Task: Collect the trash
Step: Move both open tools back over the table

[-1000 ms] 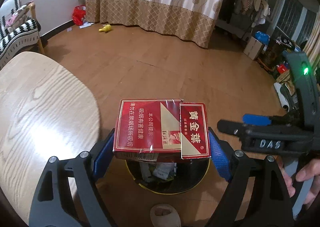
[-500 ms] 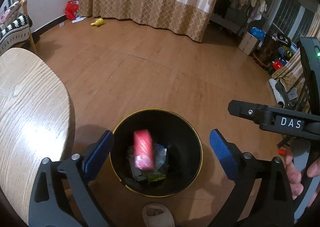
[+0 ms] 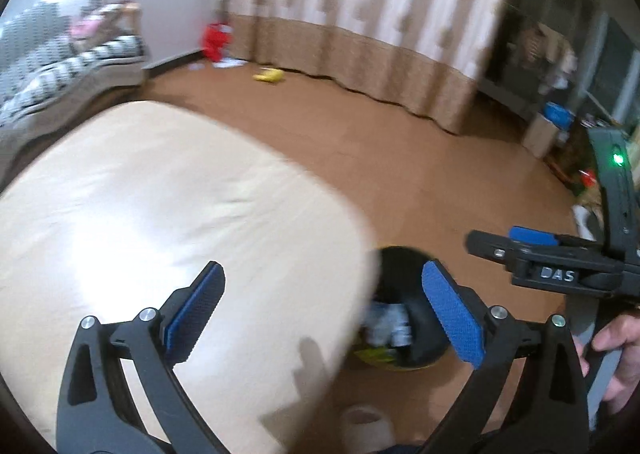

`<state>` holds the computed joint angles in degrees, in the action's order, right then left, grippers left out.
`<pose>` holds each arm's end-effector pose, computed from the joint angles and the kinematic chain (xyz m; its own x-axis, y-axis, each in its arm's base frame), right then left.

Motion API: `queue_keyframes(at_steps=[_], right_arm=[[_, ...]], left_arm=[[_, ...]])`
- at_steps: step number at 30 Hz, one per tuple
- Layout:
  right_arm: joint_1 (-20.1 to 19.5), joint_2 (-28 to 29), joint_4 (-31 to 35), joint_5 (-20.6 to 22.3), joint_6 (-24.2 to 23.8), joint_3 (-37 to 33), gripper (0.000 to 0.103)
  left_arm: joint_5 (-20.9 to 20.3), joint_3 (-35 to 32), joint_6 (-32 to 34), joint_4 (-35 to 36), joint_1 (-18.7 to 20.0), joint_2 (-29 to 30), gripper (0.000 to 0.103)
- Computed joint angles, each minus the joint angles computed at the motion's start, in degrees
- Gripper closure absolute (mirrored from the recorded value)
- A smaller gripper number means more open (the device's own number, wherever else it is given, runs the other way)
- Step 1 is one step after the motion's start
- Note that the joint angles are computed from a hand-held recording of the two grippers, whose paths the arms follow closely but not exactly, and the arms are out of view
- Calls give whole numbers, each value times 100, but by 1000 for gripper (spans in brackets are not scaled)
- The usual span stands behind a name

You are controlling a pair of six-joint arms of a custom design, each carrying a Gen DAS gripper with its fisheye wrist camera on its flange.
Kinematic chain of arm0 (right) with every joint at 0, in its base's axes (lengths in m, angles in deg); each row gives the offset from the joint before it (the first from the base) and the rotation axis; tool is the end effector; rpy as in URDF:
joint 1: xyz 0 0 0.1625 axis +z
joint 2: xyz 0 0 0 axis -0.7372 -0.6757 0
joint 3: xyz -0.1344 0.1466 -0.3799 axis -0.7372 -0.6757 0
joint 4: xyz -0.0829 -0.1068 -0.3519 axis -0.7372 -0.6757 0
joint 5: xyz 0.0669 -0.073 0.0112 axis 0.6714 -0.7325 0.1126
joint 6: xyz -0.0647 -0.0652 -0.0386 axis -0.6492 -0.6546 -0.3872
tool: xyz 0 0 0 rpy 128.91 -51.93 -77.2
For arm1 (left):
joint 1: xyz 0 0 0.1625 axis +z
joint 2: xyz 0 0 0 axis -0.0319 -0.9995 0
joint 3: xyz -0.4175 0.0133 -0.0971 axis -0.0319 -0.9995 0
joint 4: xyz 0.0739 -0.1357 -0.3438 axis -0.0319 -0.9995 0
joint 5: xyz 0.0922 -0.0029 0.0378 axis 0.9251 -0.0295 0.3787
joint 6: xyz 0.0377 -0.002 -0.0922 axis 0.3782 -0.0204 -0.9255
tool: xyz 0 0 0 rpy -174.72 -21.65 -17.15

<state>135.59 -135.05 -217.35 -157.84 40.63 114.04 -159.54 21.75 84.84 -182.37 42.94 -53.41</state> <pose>0.0513 -0.3515 0.2701 -0.6882 0.6024 0.4043 0.0476 0.5935 -0.8034 -0.3101 -0.4927 0.0350 -0.5460 0.7553 -0.3625 0.8340 0.5314 -0.1489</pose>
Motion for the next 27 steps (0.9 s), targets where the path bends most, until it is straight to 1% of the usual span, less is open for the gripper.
queue_keyframes(at_steps=[2, 4, 5, 6, 10, 11, 13, 16, 19, 21, 23, 24, 27], right_arm=[[351, 397, 248, -105, -46, -376, 13], [759, 954, 532, -204, -136, -893, 13], [888, 1144, 671, -220, -171, -1102, 13], [1092, 1466, 940, -190, -226, -1465, 13], [1559, 2387, 1668, 12, -262, -2537, 12], [1653, 2597, 1864, 76, -250, -2803, 12], [1858, 3082, 2293, 218, -229, -3421, 12], [2130, 3776, 2852, 299, -297, -4353, 12], [2329, 4405, 3280, 390, -429, -5209, 12], [2436, 4890, 3645, 379, -649, -5970, 12], [2473, 5186, 3850, 372, -861, -6467, 11], [2490, 5386, 4005, 388, -976, -6824, 11], [2461, 5852, 4340, 465, -1111, -7732, 11]], left_arm=[[377, 73, 79, -11, 226, -320, 7], [756, 107, 123, 24, 515, -679, 7], [905, 116, 152, 25, 642, -824, 7], [1077, 120, 191, 20, 796, -993, 7], [1664, 45, 429, -3, 1378, -1572, 7], [1831, -17, 541, -47, 1604, -1744, 7], [2012, -202, 621, -72, 1940, -1947, 7], [2267, -640, 573, -8, 2415, -2100, 7], [2304, -1196, 247, 318, 2806, -2106, 7], [2193, -1549, 63, 591, 3043, -2029, 7], [2144, -1794, 120, 718, 3191, -1922, 7], [2123, -1928, 183, 798, 3248, -1853, 7], [2130, -2163, 371, 852, 3306, -1643, 7]])
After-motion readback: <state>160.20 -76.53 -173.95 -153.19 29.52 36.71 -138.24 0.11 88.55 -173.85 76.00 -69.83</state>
